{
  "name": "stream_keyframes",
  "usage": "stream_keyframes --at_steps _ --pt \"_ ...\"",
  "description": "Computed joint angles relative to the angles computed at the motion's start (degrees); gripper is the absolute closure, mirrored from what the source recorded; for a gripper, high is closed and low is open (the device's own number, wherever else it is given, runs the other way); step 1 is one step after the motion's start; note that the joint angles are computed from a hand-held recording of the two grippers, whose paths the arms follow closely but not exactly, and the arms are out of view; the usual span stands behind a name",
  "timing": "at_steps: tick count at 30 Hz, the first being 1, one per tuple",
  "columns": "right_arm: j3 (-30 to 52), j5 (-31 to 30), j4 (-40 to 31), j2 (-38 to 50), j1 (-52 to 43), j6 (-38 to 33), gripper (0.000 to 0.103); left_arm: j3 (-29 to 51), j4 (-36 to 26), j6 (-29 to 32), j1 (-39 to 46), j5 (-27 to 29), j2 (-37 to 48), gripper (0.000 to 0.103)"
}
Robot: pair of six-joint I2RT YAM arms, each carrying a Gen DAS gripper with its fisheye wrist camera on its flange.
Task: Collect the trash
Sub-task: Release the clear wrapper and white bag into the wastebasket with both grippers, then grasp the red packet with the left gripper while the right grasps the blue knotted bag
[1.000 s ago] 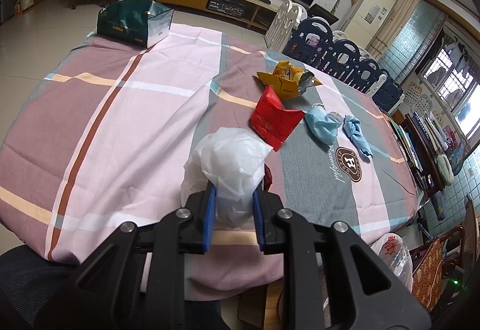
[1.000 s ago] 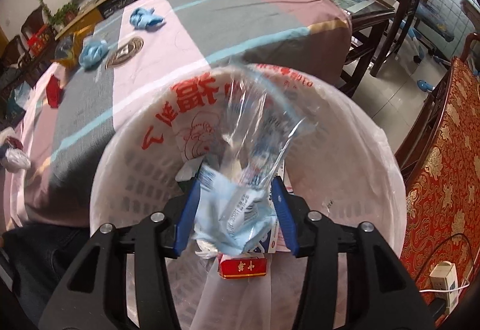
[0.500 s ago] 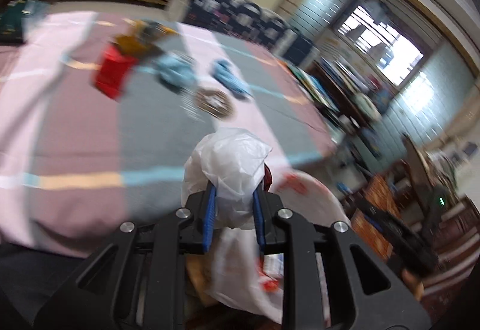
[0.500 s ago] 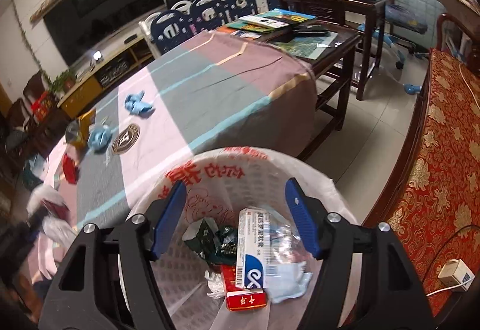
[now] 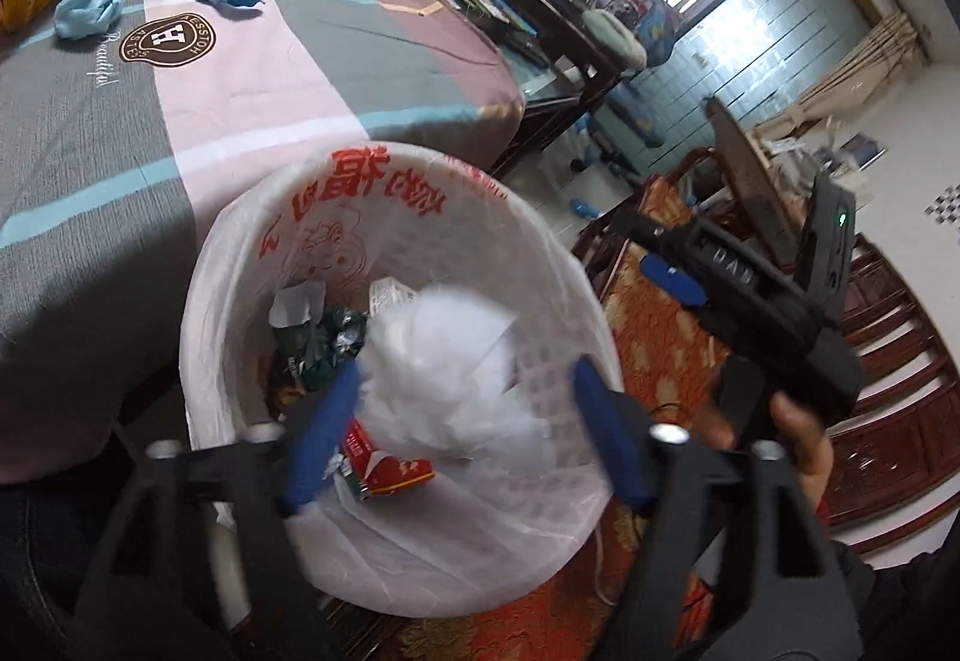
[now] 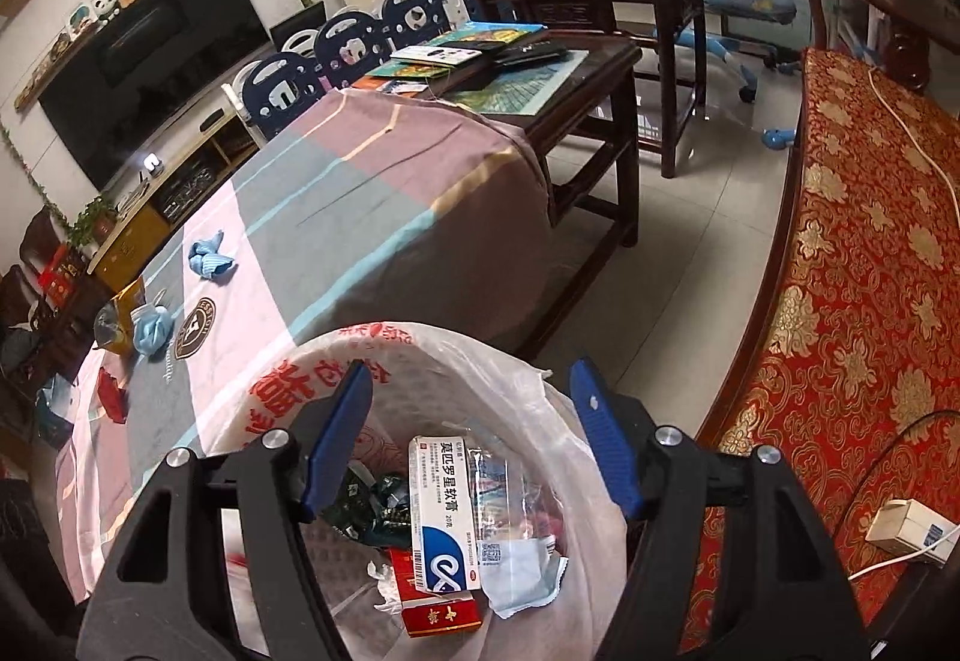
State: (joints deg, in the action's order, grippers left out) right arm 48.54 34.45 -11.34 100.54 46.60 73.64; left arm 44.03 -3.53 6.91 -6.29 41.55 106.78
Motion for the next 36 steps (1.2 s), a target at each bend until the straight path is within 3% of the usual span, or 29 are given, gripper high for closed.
stream_keyframes --at_steps 6,9,11,14,17,21,26,27,30,34,36 --pt "0.5 -2.1 1.6 1.8 -0.8 -1.1 0.035 1.8 1.2 -2.1 5.3 -3.5 1.4 0.02" --pt "2.3 -2.7 1.0 3.1 -0.8 -2.7 0.035 6.3 -1.0 -2.4 11.0 -2.8 3.0 0.019" --pt "3.7 -2.5 0.2 3.9 -0.6 -3.5 0.035 9.7 -1.7 -3.2 13.7 -5.2 3.8 0.016" --pt "5.7 -2.4 -1.0 5.1 -0.5 -4.4 0.035 18.9 -2.2 -5.2 16.1 -17.1 8.5 0.013" --pt "7.4 -2.9 -1.3 6.4 -0.6 -5.4 0.035 35.9 -10.1 -3.9 17.3 -26.5 19.0 0.009" --pt "11.1 -4.2 -2.3 9.4 -1.2 -7.4 0.035 53.6 -17.0 -5.4 18.6 -30.9 29.5 0.009" --pt "18.1 -6.5 -3.8 14.4 -2.1 -10.6 0.035 66.3 -20.2 -4.4 17.0 -35.6 37.9 0.009" --pt "19.6 -6.9 -4.0 15.3 -2.3 -11.4 0.035 67.0 -19.3 -3.4 16.5 -36.5 38.6 0.011" --pt "25.2 -7.9 -4.5 18.2 -2.9 -14.5 0.035 69.1 -19.6 -2.1 16.5 -34.9 40.4 0.046" --pt "37.3 -10.3 -6.9 24.8 -4.0 -21.3 0.035 64.9 -17.2 -2.2 17.9 -31.2 38.1 0.064" --pt "47.1 -11.1 -9.5 30.7 -4.5 -26.4 0.035 55.2 -11.5 -4.1 19.4 -28.2 32.6 0.064"
